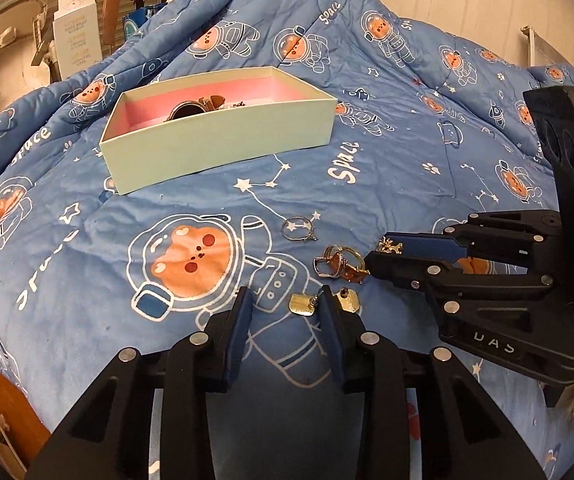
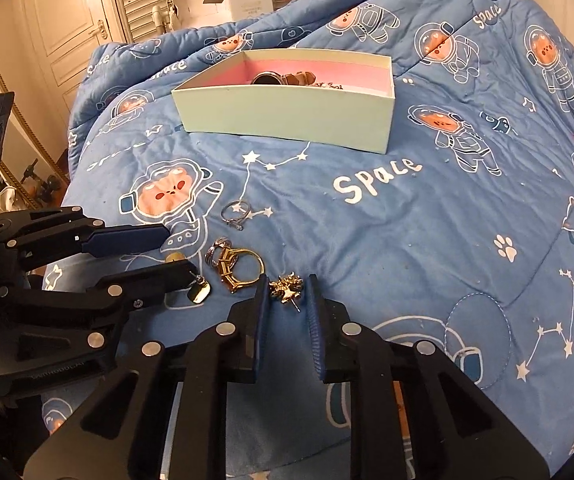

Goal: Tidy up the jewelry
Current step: 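Move the left tool onto a gold tag charm while the right tool reaches the gold star charm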

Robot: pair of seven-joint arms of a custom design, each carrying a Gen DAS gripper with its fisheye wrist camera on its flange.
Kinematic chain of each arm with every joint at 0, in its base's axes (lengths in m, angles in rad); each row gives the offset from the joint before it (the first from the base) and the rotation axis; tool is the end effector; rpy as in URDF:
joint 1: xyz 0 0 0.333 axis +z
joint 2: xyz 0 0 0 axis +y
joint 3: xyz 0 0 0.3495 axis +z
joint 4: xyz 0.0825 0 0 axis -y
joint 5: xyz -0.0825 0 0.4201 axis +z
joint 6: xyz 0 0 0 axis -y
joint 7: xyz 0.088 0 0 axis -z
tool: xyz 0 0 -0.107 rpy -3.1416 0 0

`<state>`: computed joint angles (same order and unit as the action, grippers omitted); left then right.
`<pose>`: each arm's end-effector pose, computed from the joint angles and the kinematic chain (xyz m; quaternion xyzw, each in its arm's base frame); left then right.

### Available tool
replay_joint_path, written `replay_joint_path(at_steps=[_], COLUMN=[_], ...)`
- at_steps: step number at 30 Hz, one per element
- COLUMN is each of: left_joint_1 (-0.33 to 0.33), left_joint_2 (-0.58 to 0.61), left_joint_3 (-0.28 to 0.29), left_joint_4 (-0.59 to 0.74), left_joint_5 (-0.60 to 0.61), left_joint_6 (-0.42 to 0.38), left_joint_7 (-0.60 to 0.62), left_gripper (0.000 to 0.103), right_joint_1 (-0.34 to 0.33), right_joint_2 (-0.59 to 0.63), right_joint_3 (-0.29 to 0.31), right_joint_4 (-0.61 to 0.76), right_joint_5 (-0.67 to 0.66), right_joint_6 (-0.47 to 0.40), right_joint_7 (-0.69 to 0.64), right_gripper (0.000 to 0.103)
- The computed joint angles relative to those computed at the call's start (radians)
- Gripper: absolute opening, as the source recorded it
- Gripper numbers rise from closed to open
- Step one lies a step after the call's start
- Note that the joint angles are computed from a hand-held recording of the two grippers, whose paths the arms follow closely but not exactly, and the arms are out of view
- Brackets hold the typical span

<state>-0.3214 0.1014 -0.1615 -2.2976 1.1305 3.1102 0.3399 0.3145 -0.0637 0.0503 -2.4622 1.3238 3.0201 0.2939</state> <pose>0.4636 -0.3284 0.3642 -0.5299 0.7692 -0.3117 0.1743 0.4905 0.1102 0.3599 -0.7707 0.5308 -0.1462 0.3208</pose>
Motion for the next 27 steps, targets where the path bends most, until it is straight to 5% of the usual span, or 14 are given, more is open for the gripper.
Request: replay_joint_path(at_steps=[8,18,23,27], left_joint_1=[-0.001,-0.034,-0.057,-0.006], left_joint_2=[0.005,-0.017,-0.048,-0.075], left_joint_3=[0.01,0.062,0.103,0.062], left_joint_4=[-0.004,-0.047,-0.042,-0.05], left_joint_5=[0.002,-0.074,0.084,0.111], left_joint_6=[0.054,0.124,0.137,0.144], left_joint_7=[-0.046,-0.02,-0.187,-0.219], left_gripper=[0.014,0.014,0.014,0.014], right_joint_1=[-0.001,0.0,0.002,0.005], right_joint_2=[-0.003,-0.015,-0.045,-0.076], right_joint_3=[-0.001,-0.002,-0.007,-0.017], right_joint_4=[0.002,-0.009,-0.033,-0.057], right_joint_5=[0.028,0.037,0.016,-0.021], right_joint_6=[-0.006,-0.003,-0.013,-0.035], right_joint_7=[-0.024,-0.032,-0.008,0.027], right_gripper=[0.017,0.018,0.017,0.017])
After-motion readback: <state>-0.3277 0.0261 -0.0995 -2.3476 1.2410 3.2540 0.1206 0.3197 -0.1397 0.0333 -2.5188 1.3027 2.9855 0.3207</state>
